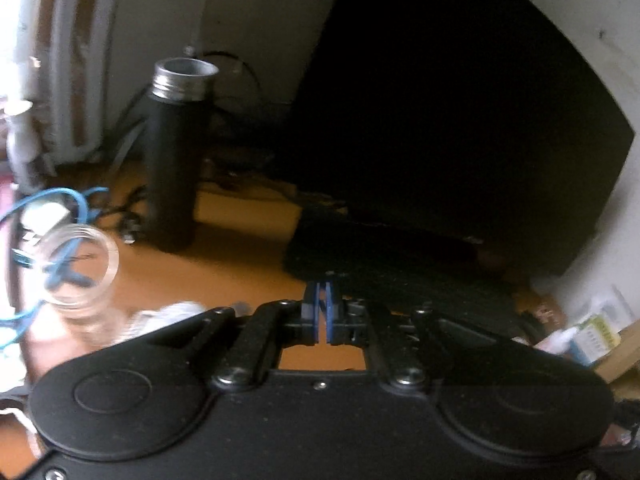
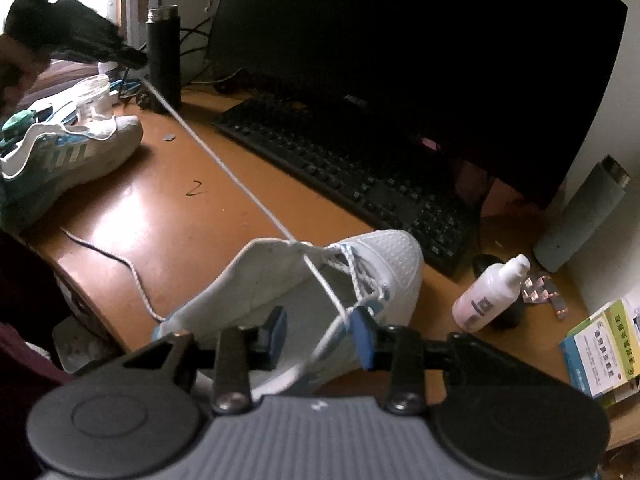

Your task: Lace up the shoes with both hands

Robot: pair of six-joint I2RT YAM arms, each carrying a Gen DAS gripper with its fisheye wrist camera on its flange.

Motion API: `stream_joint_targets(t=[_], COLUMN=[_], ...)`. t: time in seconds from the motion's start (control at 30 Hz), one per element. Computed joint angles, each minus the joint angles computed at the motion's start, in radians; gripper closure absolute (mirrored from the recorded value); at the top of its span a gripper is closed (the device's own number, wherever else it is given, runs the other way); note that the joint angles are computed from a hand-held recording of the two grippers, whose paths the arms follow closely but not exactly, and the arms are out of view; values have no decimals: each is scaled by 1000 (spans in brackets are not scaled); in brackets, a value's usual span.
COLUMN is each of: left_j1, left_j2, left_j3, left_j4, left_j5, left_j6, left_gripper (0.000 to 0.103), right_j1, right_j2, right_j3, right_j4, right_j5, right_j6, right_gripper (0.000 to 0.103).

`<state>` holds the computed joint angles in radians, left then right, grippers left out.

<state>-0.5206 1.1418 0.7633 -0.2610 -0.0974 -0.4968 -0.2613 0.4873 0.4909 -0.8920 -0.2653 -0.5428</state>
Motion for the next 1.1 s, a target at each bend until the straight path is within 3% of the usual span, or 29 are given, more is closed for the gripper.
stream_joint_targets(t=[0.23, 0.43, 0.77, 1.0, 1.1], left_j1=[-37, -52, -240, -339, -367], left_j2=[-59, -117, -75, -100, -116], left_j3=[-1, -14, -1, -60, -83], left_j4=[-87, -137, -224, -239, -228], left_j5=[-100, -133, 113, 177, 200], left_j6=[-19, -47, -7, -58, -57], left_gripper=[103, 103, 103, 103, 103], right_j1=[9, -88, -92, 165, 324], right_j2=[7, 73, 38, 103, 243], right_j3=[-34, -24, 0, 24, 72], right_j4=[82, 103, 78, 188, 274], right_j5=[83, 18, -68, -12, -4], right_j6=[38, 30, 38, 189, 212], right_gripper=[66, 65, 64, 64, 65])
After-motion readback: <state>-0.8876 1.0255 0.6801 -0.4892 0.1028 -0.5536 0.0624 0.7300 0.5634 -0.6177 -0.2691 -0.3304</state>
